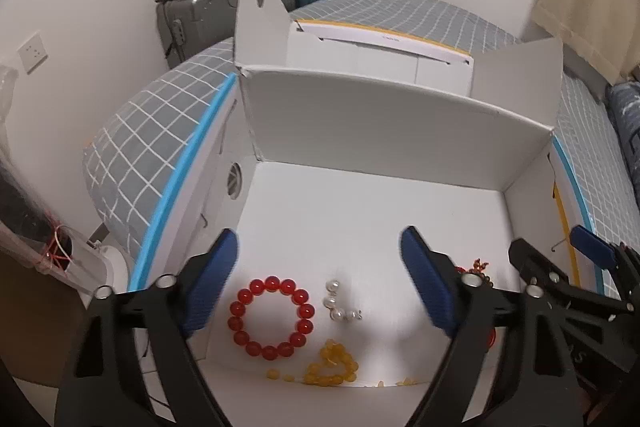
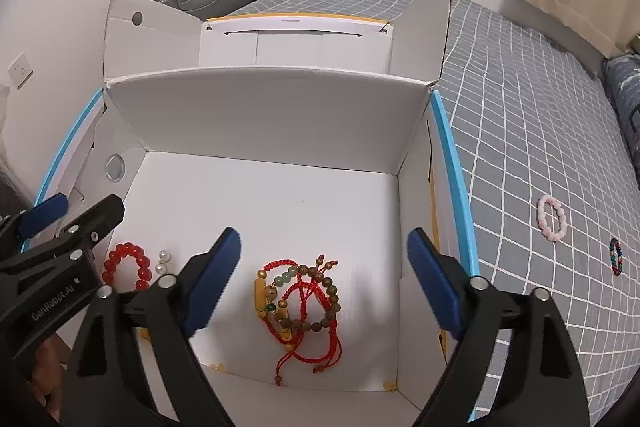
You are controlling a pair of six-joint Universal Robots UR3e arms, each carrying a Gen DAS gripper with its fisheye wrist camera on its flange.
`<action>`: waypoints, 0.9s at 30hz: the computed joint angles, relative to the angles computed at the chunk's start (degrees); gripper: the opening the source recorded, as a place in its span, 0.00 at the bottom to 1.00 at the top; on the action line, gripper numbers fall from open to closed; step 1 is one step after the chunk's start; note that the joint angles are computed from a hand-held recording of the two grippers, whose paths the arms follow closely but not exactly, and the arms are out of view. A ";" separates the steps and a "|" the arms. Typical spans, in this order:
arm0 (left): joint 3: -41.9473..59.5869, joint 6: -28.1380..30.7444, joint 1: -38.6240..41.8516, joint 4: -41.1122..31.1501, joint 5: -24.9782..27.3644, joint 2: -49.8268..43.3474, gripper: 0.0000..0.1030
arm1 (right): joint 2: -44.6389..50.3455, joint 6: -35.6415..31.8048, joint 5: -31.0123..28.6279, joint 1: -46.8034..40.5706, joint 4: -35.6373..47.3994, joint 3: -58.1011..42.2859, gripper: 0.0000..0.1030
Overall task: Organize jewelry
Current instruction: 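Open both grippers to drop the earrings and wooden bracelet into the box, then move both open grippers back to the pink and multicolour bracelets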
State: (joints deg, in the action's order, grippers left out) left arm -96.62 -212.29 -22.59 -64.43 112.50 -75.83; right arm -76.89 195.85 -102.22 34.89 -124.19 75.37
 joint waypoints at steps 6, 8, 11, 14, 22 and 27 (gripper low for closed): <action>-0.33 -0.28 0.08 0.09 1.40 1.53 0.93 | -1.13 0.00 -0.71 0.63 -1.89 0.96 0.93; -0.61 -0.37 0.38 0.51 1.24 2.25 0.94 | -1.54 0.01 -0.48 0.43 -1.88 1.18 0.93; -0.38 -0.16 0.44 0.37 0.90 2.62 0.94 | -1.96 0.01 -0.30 0.30 -1.97 1.44 0.93; 0.43 0.45 0.58 -0.38 -0.13 2.69 0.94 | -2.20 0.47 -1.13 0.66 -1.92 1.22 0.93; 5.92 -1.88 -4.28 -3.58 4.21 -0.32 0.94 | -6.49 -0.45 -0.84 -0.77 -1.22 3.40 0.93; 9.77 -3.36 -6.89 -4.63 5.19 -3.20 0.94 | -10.30 -1.22 -0.71 -2.77 -0.88 6.07 0.93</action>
State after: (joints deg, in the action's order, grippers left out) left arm -86.85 -215.65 -29.48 -69.06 117.69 -79.03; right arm -87.20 194.63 -102.93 32.12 -125.08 81.44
